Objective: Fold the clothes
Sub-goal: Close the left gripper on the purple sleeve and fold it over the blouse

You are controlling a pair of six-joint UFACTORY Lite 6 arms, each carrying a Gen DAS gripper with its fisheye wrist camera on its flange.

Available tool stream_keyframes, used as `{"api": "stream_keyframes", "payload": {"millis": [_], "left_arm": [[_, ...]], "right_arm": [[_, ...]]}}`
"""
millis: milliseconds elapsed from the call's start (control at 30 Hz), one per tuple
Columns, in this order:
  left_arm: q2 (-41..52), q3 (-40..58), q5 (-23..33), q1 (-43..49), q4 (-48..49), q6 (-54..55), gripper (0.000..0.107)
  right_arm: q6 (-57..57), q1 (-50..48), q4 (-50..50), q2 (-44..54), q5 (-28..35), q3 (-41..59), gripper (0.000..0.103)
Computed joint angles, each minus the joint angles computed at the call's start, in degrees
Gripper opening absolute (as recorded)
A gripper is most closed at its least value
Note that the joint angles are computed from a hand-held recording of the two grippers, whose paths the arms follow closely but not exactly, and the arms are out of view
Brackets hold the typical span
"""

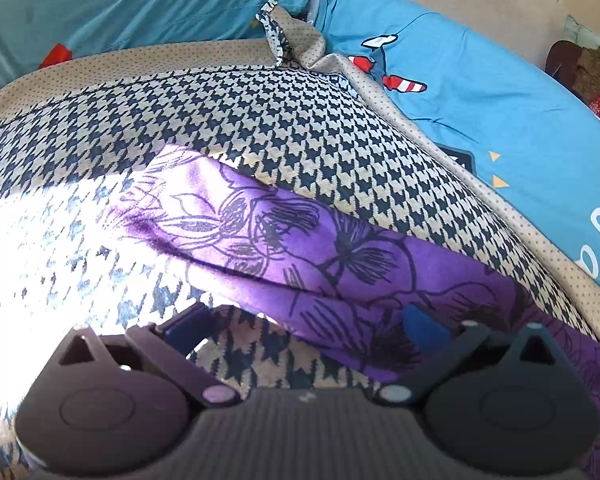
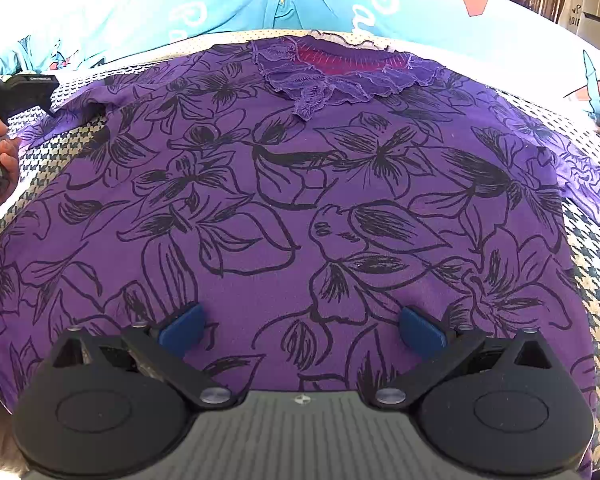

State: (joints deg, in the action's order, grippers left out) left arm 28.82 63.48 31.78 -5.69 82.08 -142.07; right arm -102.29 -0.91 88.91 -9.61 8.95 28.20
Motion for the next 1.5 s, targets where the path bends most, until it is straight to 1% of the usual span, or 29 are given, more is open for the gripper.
{"api": "stream_keyframes", "payload": {"millis": [33, 100, 167, 200, 267, 300, 367, 467, 600, 667, 800, 833, 900, 1000, 1033, 1067, 1100, 1133, 1200, 1233, 1333, 1400, 1433, 1500], "left_arm": [[0.29, 0.3, 0.54, -0.1, -0.29, 0.45, 0.101], [0.89, 1.0, 1.7, -0.33, -0.94, 1.5, 0.094], [1.39, 1.66, 2.91, -0.56, -1.39, 2.63, 0.075], [1.47, 1.82, 3.29, -0.52, -1.61, 2.87, 0.069], [1.24, 1.57, 3.63, -0.24, -1.45, 2.43, 0.049], [1.08, 1.38, 3.85, -0.13, -1.55, 2.29, 0.045], [0.72, 0.94, 4.28, 0.11, -1.76, 2.0, 0.028], [0.09, 0.37, 4.52, 0.38, -2.03, 1.59, 0.017], [-0.75, -0.04, 4.78, -0.07, -0.39, 0.62, 0.014], [-1.47, -0.15, 4.87, -1.01, 2.41, -0.7, 0.013], [-2.06, 1.77, 8.51, -5.7, 8.11, -0.32, 0.013], [-2.37, 2.33, 8.3, -6.98, 10.14, -0.39, 0.013], [-2.84, 3.73, 6.79, -10.01, 14.5, -0.59, 0.013], [-1.92, 7.26, 1.75, -16.44, 24.67, 3.22, 0.015], [-1.4, 8.36, -0.36, -18.73, 27.26, 5.03, 0.023], [-0.87, 9.02, -2.57, -20.84, 29.65, 6.0, 0.033], [-0.14, 9.91, -4.56, -22.79, 31.73, 6.9, 0.038], [0.35, 10.12, -5.08, -24.55, 33.0, 7.07, 0.043], [1.61, 11.19, -6.67, -27.55, 33.7, 9.16, 0.049], [2.25, 11.83, -7.44, -28.94, 33.12, 10.84, 0.053], [2.57, 11.85, -7.96, -31.86, 31.6, 12.04, 0.061], [2.08, 11.5, -8.14, -32.43, 30.35, 12.19, 0.069], [1.71, 11.28, -8.12, -32.71, 29.12, 12.71, 0.075], [0.49, 10.66, -7.9, -32.6, 24.6, 15.63, 0.076]], "right_arm": [[-0.53, 0.01, 0.49, 0.0, -0.01, -0.03, 0.103], [-1.5, 0.06, 1.44, 0.0, -0.06, -0.1, 0.103], [-2.5, -0.02, 2.35, 0.02, 0.03, -0.16, 0.103], [-2.95, -0.01, 2.78, 0.01, 0.03, -0.2, 0.103], [-3.8, 0.03, 3.6, -0.01, 0.0, -0.27, 0.103], [-4.24, 0.08, 4.07, 0.02, -0.03, -0.28, 0.103], [-5.59, 0.16, 5.44, 0.1, -0.07, -0.36, 0.103], [-6.53, 0.21, 6.35, -0.02, -0.09, -0.5, 0.103], [-7.68, 0.3, 7.58, -0.17, -0.13, -0.72, 0.103], [-8.23, 0.35, 8.2, -0.19, -0.15, -0.78, 0.103], [-9.34, 0.42, 9.44, -0.22, -0.16, -0.91, 0.103], [-9.64, 0.41, 9.76, -0.23, -0.14, -0.95, 0.103], [-10.02, 0.18, 9.96, -0.04, 0.06, -0.8, 0.103], [-10.93, -0.04, 10.7, 0.29, 0.29, -0.52, 0.103], [-11.58, -0.01, 11.36, 0.42, 0.3, -0.46, 0.103], [-11.57, -0.02, 11.38, 0.51, 0.32, -0.39, 0.103], [-11.48, -0.03, 11.33, 0.62, 0.35, -0.3, 0.103], [-11.44, -0.11, 11.23, 0.63, 0.41, -0.3, 0.103], [-11.52, -0.36, 11.13, 0.56, 0.65, -0.39, 0.103], [-11.66, -0.53, 11.13, 0.46, 0.8, -0.49, 0.103], [-11.84, -0.61, 11.25, 0.4, 0.86, -0.58, 0.103], [-11.33, -0.49, 10.87, 0.38, 0.72, -0.52, 0.103], [-11.08, -0.44, 10.67, 0.37, 0.66, -0.49, 0.103], [-10.57, -0.34, 10.26, 0.34, 0.53, -0.44, 0.103]]}}
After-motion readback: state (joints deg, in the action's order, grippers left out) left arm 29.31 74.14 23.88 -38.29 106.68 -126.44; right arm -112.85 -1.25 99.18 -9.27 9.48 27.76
